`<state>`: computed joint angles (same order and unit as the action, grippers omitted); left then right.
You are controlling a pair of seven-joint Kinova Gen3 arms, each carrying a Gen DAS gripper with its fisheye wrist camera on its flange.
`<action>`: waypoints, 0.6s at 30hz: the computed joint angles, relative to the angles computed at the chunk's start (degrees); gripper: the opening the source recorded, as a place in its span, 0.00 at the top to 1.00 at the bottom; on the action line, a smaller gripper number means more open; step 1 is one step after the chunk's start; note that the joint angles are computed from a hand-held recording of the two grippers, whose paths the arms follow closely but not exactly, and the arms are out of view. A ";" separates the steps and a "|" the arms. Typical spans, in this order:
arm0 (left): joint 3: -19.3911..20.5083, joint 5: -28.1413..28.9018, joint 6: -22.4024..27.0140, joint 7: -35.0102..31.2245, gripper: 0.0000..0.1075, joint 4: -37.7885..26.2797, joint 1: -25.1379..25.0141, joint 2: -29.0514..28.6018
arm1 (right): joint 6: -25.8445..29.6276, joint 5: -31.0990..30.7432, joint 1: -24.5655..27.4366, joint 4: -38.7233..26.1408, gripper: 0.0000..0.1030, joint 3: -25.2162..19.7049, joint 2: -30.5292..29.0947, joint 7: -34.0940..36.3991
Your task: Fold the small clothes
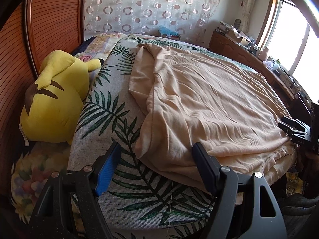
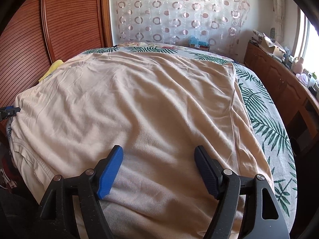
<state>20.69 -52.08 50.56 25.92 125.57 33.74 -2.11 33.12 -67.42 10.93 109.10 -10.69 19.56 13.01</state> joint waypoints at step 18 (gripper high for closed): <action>-0.81 -5.54 -6.13 -14.67 0.94 -8.85 -2.86 0.31 | 4.25 1.62 0.14 -1.59 0.24 2.39 0.84 -1.05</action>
<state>19.88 -57.61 44.43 11.26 116.72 30.88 -1.79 37.37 -65.80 11.07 107.50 -8.30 20.39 11.97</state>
